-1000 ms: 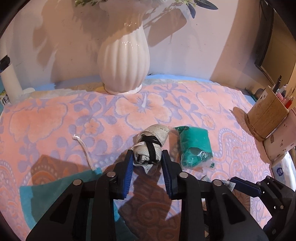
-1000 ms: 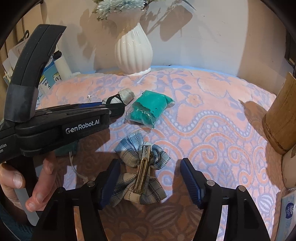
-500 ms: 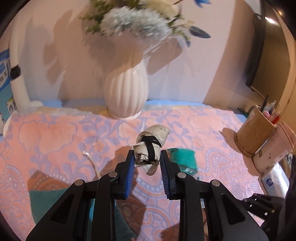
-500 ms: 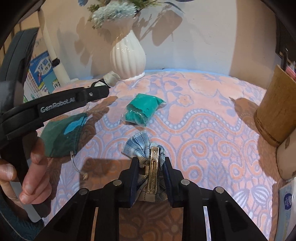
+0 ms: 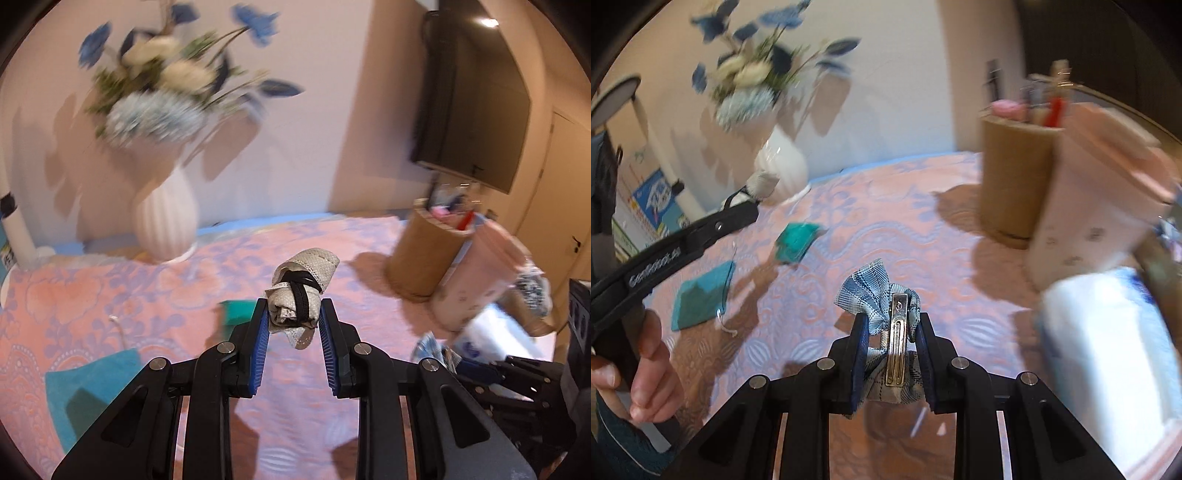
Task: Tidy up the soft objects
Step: 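Carry the eye mask and bow clip over the glass bowl and open both tools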
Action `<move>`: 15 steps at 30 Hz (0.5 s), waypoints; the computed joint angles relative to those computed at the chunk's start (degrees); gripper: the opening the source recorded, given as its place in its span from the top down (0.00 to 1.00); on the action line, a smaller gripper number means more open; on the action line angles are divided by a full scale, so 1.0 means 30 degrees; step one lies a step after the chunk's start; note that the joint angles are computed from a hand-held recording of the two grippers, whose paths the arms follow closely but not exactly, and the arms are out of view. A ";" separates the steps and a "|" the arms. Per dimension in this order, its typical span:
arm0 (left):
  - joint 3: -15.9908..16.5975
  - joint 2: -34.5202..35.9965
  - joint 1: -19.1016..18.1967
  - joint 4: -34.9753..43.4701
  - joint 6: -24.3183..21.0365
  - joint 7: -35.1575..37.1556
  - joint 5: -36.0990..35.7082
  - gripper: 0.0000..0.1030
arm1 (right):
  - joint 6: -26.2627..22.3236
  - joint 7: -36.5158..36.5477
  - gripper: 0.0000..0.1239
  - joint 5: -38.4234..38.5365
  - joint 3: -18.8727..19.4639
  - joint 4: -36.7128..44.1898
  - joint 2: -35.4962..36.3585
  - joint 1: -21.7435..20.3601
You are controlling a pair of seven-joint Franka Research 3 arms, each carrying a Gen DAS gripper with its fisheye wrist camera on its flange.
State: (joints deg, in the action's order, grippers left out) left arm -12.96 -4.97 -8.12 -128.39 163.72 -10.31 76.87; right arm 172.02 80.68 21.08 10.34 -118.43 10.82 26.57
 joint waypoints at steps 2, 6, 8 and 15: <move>-0.0310 0.0108 -0.0342 0.0456 -0.0270 0.0379 -0.0198 0.77 | 0.0270 -0.0266 0.80 0.0350 0.0027 -0.0574 -0.0703 -0.0250; -0.0667 0.0535 -0.1043 0.1502 -0.0646 0.1255 -0.0532 0.77 | 0.1083 -0.0480 0.80 0.0464 -0.0299 -0.1982 -0.2311 -0.0498; -0.0808 0.0864 -0.1435 0.2170 -0.0899 0.1603 -0.0570 0.77 | 0.1246 0.0171 0.80 -0.0285 -0.0696 -0.2595 -0.3018 -0.0578; -0.0888 0.2694 -0.3015 0.4977 -0.1644 0.2685 -0.0699 0.77 | 0.0713 0.2113 0.80 -0.1703 -0.1479 -0.3630 -0.4435 -0.1704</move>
State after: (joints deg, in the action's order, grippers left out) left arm -15.62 3.11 -17.17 -113.46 158.79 -2.25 74.77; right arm 174.16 87.01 15.97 5.90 -129.32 -2.48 21.46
